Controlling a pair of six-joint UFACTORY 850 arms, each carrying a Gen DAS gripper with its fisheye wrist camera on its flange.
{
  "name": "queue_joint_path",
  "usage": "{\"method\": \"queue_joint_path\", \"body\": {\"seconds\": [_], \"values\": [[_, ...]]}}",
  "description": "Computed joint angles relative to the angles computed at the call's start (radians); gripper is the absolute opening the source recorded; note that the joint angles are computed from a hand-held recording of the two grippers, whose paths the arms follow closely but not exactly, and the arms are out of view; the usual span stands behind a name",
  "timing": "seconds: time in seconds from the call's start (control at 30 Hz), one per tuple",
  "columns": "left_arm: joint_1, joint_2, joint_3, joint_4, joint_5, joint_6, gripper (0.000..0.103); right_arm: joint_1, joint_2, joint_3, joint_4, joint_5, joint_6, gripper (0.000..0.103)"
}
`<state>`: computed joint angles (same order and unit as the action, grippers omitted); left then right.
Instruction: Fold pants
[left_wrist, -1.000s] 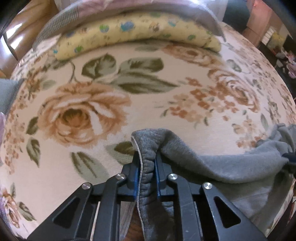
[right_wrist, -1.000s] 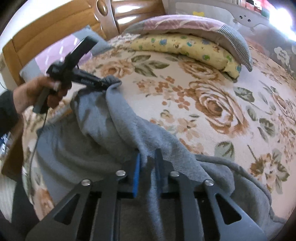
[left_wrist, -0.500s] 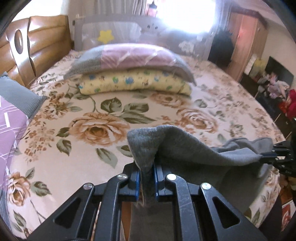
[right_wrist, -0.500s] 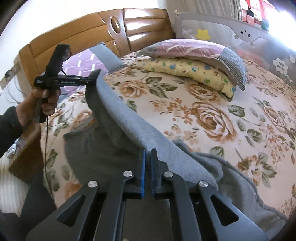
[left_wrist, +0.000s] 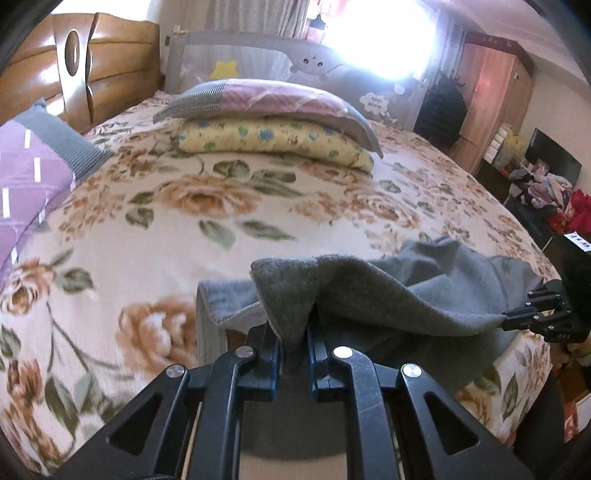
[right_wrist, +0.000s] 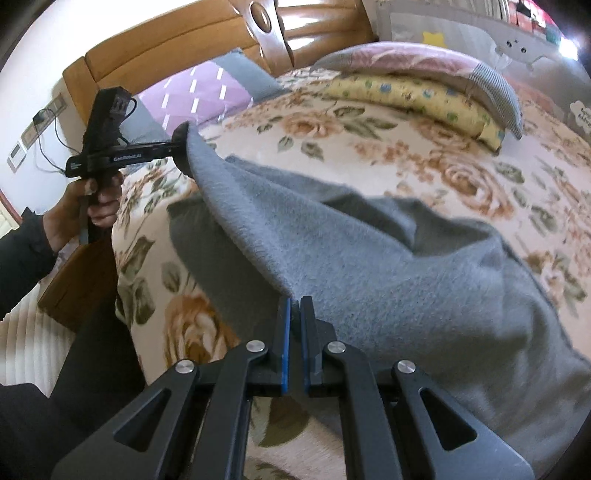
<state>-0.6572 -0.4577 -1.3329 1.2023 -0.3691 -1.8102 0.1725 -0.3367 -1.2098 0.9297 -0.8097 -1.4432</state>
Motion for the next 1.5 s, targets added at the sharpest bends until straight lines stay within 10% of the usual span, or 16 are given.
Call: {"method": "queue_joint_path", "body": {"seconds": [0.5,0.87,1.27,1.4,1.5], "values": [[-0.029,0.058,0.121,-0.092,0.03,-0.073,0.023,0.029,-0.015,0.05,-0.093,0.043,0.075,0.009],[-0.068,0.137,0.223,0.084,0.036,-0.532,0.024,0.032,0.005,0.033,-0.012,-0.037,0.034,0.016],[-0.122,0.081,0.11,-0.127,-0.161,-0.593,0.036,0.138,-0.093,-0.151,0.008,-0.059,0.086,0.017],[-0.115,0.043,0.07,-0.244,-0.22,-0.492,0.037,0.199,-0.136,-0.227,-0.004,-0.029,0.106,0.062],[-0.099,0.03,0.066,-0.27,-0.204,-0.464,0.037,0.245,-0.189,-0.309,-0.017,-0.039,0.124,0.063]]}}
